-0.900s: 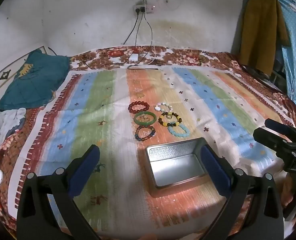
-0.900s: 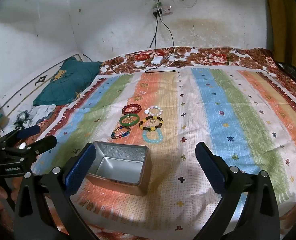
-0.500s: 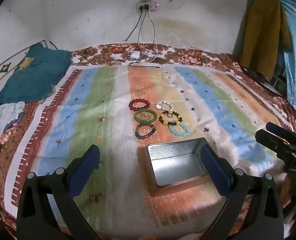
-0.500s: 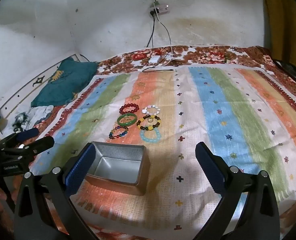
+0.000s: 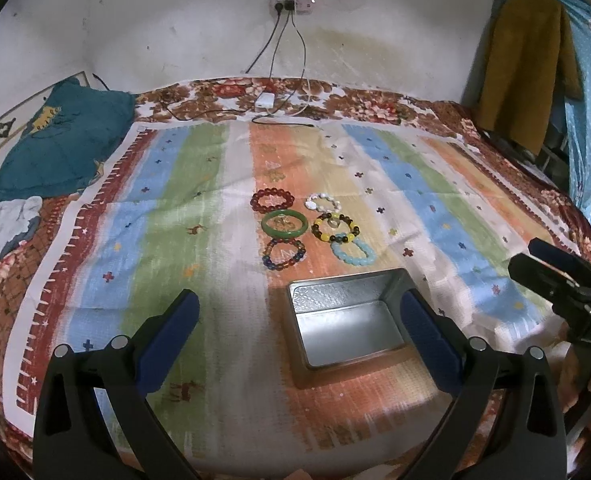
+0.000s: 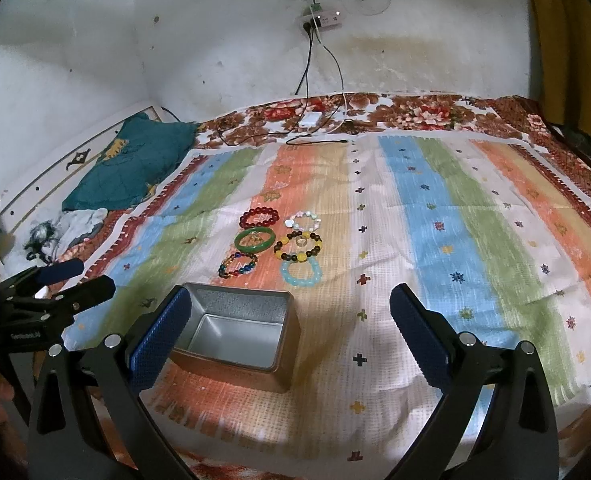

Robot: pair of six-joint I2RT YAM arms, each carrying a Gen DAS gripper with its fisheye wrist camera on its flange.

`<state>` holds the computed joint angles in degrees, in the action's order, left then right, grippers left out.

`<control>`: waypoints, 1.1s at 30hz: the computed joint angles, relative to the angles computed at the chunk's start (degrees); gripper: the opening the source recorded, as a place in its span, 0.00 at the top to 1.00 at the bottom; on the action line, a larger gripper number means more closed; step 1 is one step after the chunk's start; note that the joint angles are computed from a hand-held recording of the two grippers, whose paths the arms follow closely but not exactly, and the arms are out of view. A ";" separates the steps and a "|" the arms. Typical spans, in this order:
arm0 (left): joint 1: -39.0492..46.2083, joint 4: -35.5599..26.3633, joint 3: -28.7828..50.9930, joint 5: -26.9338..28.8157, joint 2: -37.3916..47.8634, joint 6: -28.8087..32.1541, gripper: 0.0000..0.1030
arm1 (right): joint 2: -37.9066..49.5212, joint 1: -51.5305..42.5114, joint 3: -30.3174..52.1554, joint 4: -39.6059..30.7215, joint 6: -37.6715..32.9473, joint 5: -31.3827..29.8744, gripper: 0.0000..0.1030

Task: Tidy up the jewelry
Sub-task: 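Move both tools forward past the tin toward the bracelets, then grasp the multicolour beaded bracelet with left tool while right tool grasps light blue bracelet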

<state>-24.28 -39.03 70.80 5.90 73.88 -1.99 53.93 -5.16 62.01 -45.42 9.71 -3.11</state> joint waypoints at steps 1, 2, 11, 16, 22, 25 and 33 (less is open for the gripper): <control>-0.03 0.03 0.03 -0.42 0.03 0.18 0.05 | 0.28 0.18 0.15 0.06 -0.06 0.12 0.03; -0.41 -0.04 0.07 -1.05 0.04 0.15 0.05 | 0.37 0.68 0.16 0.30 -0.40 0.79 0.03; -1.09 -0.48 1.03 -2.44 0.97 0.12 0.05 | 2.04 3.75 0.60 1.18 -0.80 5.24 0.03; 0.39 -0.60 1.92 -1.25 1.66 -0.87 0.05 | 3.00 2.39 1.04 1.36 -0.73 4.35 0.02; 0.73 -2.56 4.18 -2.22 4.33 -1.25 0.05 | 5.57 3.32 2.78 1.08 -1.98 5.69 0.02; 1.79 -3.25 6.12 -1.24 6.35 -1.71 0.05 | 7.17 2.56 4.09 0.40 -2.67 5.34 0.03; 2.84 -4.79 12.52 -2.32 13.28 0.57 0.05 | 14.77 -0.27 9.77 -1.22 -6.57 2.77 0.03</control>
<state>-21.45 -43.82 83.32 3.58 87.16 -1.42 68.71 -5.43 71.78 -46.64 3.14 -0.35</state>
